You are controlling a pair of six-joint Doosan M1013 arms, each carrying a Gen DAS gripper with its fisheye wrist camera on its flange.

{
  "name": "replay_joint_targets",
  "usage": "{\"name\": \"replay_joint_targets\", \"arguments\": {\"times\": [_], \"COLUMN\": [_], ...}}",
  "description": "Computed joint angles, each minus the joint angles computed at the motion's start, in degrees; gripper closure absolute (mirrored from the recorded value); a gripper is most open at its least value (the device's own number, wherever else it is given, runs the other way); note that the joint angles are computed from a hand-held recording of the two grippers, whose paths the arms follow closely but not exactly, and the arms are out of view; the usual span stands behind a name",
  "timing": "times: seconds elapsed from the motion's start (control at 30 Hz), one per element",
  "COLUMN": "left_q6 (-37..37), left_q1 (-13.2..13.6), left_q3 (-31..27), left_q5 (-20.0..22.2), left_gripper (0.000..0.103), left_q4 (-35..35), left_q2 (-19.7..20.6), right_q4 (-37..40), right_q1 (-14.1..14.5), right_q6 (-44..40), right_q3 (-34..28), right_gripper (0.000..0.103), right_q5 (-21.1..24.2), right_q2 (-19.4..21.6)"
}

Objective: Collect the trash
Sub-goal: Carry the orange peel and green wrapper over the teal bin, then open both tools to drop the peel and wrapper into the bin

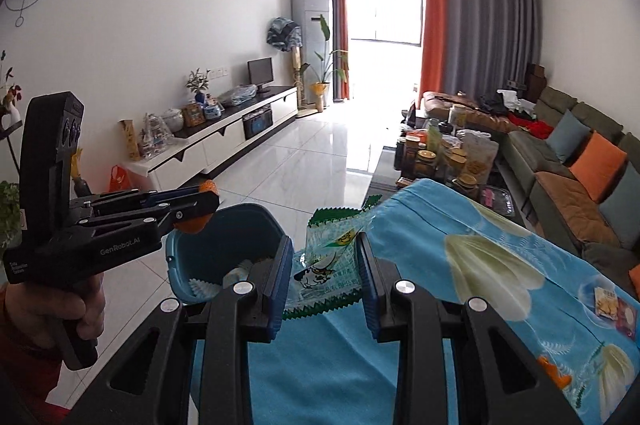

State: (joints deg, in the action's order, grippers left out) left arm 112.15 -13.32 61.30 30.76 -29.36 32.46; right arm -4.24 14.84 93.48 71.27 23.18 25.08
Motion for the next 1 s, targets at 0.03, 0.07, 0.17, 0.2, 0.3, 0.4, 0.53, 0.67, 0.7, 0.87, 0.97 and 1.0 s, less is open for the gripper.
{"name": "replay_joint_targets", "arguments": {"times": [0.03,0.07,0.17,0.2,0.3,0.4,0.53,0.67,0.7,0.87,0.97,1.0], "left_q6": [-1.1,-2.0,-4.8,-5.7,-7.4,-8.6,-10.4,-12.2,-12.6,-15.0,-15.4,-15.4], "left_q1": [0.3,0.6,1.5,1.9,2.8,3.5,4.3,4.8,4.9,5.2,5.1,5.1], "left_q3": [0.2,0.2,0.3,0.3,0.3,0.7,0.7,0.2,0.0,-2.5,-4.7,-5.6], "left_q5": [-0.4,-0.6,-0.7,-0.6,-0.4,-0.2,0.4,1.5,1.8,5.3,7.6,8.5], "left_gripper": [0.082,0.082,0.082,0.082,0.082,0.082,0.082,0.082,0.082,0.082,0.082,0.082], "left_q4": [1.1,2.0,5.2,6.0,7.5,8.6,9.9,11.5,11.9,14.0,14.6,14.7], "left_q2": [-0.1,-0.2,-0.2,-0.1,-0.1,-0.3,0.0,0.7,1.0,3.6,5.7,6.4], "right_q4": [2.0,4.4,7.8,9.1,11.9,13.5,14.9,15.1,14.9,14.6,14.0,14.4], "right_q1": [0.1,0.2,0.7,0.8,1.1,1.4,1.9,2.3,2.4,2.4,2.3,2.1], "right_q6": [-2.3,-5.0,-9.3,-10.5,-13.4,-15.4,-17.1,-17.4,-17.4,-16.3,-14.7,-14.5], "right_q3": [-1.0,-2.2,-5.3,-6.2,-9.0,-12.1,-17.1,-23.1,-24.2,-30.6,-34.9,-36.4], "right_gripper": [0.073,0.073,0.073,0.073,0.073,0.073,0.073,0.073,0.073,0.073,0.073,0.073], "right_q5": [0.7,1.6,4.0,4.8,7.1,9.7,13.7,18.5,19.5,25.3,28.8,30.3], "right_q2": [0.6,1.3,3.3,3.8,5.6,7.6,10.8,14.6,15.4,19.7,22.5,23.5]}}
